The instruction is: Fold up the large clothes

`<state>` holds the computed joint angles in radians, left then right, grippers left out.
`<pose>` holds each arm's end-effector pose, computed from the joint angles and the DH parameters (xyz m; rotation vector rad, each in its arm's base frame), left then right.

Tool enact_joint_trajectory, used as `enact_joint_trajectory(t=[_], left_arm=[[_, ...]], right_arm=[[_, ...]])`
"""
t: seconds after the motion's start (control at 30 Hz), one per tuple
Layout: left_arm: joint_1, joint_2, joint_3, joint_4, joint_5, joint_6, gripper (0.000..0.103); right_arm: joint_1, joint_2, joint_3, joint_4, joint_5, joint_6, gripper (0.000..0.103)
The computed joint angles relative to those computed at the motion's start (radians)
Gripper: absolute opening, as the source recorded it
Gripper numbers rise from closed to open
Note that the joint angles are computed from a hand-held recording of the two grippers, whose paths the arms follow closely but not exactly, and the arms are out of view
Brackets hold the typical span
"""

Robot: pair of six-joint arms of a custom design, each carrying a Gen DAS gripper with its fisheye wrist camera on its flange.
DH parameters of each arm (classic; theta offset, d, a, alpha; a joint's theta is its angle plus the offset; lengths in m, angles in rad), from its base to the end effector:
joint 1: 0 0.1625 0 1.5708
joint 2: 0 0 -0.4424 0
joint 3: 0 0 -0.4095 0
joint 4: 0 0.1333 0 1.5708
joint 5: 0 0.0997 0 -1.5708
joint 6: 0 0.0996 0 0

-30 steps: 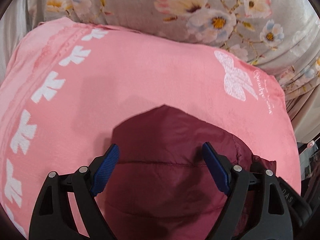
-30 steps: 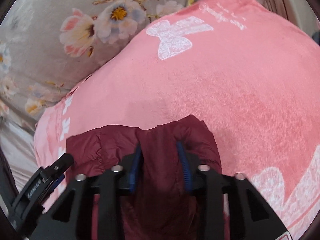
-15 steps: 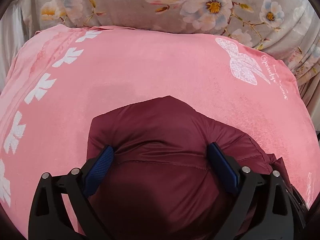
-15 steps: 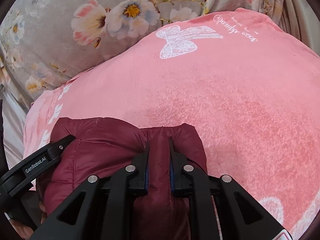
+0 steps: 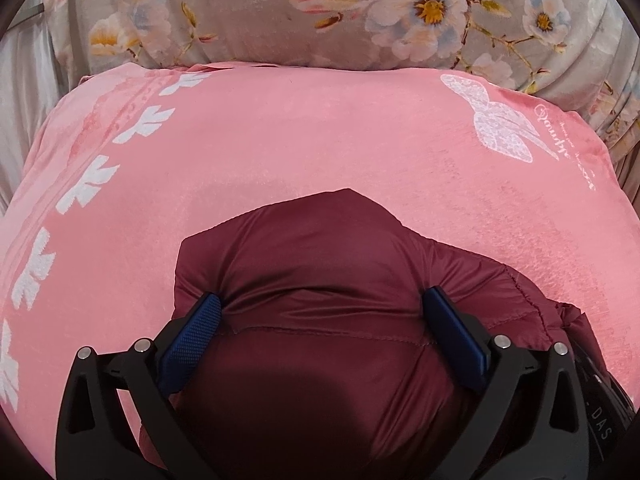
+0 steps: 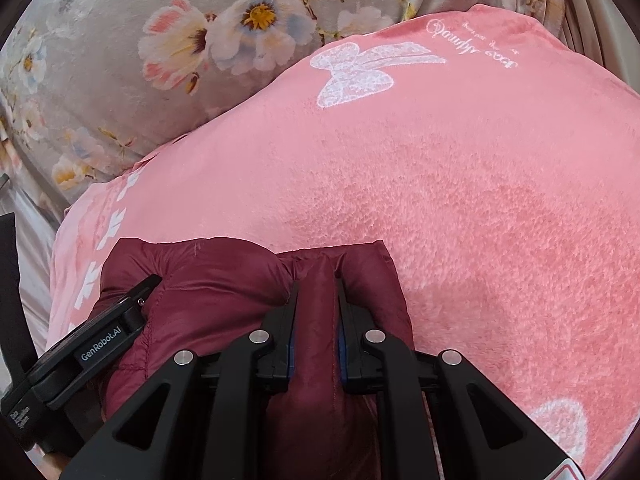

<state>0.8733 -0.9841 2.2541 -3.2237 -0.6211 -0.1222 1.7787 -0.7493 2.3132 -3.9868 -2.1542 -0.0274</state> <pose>-0.1443 -0.5058 0.1233 0.4267 2.2388 -0.8677 0.1706 -0.4290 0.0747 -0.0432 -2.4274 1.1524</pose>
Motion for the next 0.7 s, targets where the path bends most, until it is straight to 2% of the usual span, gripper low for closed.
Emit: enact_joint_trajectory(t=[0.5,0.57,0.63,0.67,0.7], left_arm=[[0.004,0.019,-0.007,-0.024,0.009,0.021,0.098],[0.009,-0.005,0.000,-0.004,-0.022,0.014,0.098],[0.015,-0.069,0.021,0.068,-0.085,-0.008,0.098],[0.014,-0.105,0.039,0.096,-0.115,-0.025,0.098],[0.012,-0.154,0.066,0.115,-0.151,-0.038,0.098]], right_arm=[[-0.008,0.000,0.003,0.001,0.009,0.000,0.009],[-0.028,-0.020,0.026,-0.001,0.066,0.014,0.011],[-0.052,-0.080,0.086,0.013,0.140,0.053,0.014],[-0.048,-0.105,0.116,0.003,0.145,0.062,0.017],[-0.035,-0.126,0.156,-0.036,0.138,0.061,0.027]])
